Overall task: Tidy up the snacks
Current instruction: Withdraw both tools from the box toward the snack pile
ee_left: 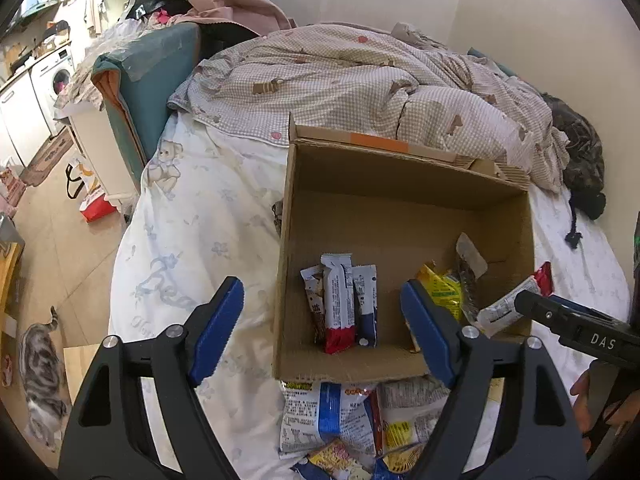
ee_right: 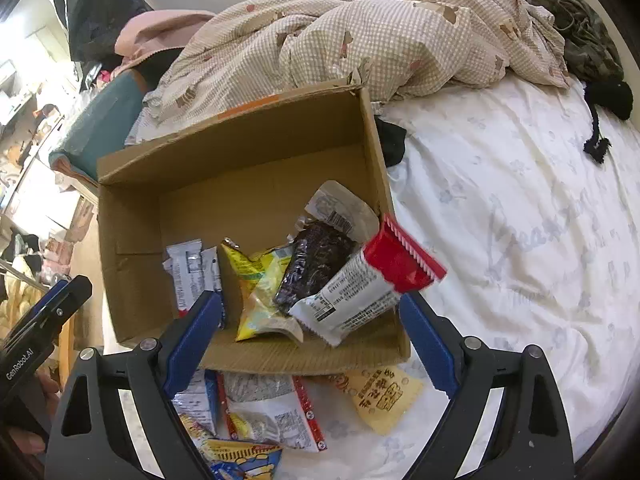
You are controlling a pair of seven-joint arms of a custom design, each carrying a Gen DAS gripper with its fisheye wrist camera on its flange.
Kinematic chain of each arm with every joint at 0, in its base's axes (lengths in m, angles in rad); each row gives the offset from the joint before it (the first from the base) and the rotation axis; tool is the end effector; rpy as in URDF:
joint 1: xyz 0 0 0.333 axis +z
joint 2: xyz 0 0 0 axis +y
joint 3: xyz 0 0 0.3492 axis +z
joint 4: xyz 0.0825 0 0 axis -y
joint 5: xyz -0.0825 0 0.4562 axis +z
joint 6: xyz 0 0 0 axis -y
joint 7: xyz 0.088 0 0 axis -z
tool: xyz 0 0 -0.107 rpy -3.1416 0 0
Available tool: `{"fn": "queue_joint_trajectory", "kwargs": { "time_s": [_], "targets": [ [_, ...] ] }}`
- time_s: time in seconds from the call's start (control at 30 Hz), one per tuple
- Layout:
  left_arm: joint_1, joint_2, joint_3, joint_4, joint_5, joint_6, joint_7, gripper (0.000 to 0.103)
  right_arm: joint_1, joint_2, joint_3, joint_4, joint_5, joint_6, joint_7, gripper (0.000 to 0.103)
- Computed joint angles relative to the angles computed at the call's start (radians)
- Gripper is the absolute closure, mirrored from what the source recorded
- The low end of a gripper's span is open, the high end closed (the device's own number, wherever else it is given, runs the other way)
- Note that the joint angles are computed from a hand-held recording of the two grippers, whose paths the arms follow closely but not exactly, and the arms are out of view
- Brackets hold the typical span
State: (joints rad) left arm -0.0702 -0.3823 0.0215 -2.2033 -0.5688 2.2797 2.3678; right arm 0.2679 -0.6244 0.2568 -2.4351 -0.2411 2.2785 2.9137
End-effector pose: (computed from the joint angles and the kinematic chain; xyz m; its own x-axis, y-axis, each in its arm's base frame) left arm 0.5347 -0.0376 0.6015 -0.5714 -0.8110 0.1258 -0.6857 0.3876 -0.6161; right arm 0.3914 0.2366 0.5722 -0.5691 -0.7669 -0.2967 -0.6241 0.6378 -0.4513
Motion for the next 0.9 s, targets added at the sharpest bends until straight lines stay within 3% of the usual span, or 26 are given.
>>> {"fn": "queue_joint_trajectory", "kwargs": {
  "time_s": [0.1,0.4,0.67,0.9],
  "targets": [
    [0.004,-0.015,0.005,-0.005,0.007,-0.007,0.007,0.009,0.004,-0.016,0.014,0.001,-0.004,-0.008,0.015,0.010],
    [0.011,-0.082,0.033,-0.041,0.023,-0.038,0.064,0.009,0.035,-0.045,0.052,0.016,-0.019,-0.061,0.034,0.010],
    [0.040,-0.117,0.051,-0.063,0.063,-0.087,0.055,0.009,0.074,-0.104,0.071,-0.026,0.015,-0.034,0.104,0.010],
    [0.091,-0.119,0.036,-0.081,0.155,-0.099,-0.011,0.009,0.133,-0.170,0.078,-0.124,0.143,0.009,0.249,0.010]
  ]
}}
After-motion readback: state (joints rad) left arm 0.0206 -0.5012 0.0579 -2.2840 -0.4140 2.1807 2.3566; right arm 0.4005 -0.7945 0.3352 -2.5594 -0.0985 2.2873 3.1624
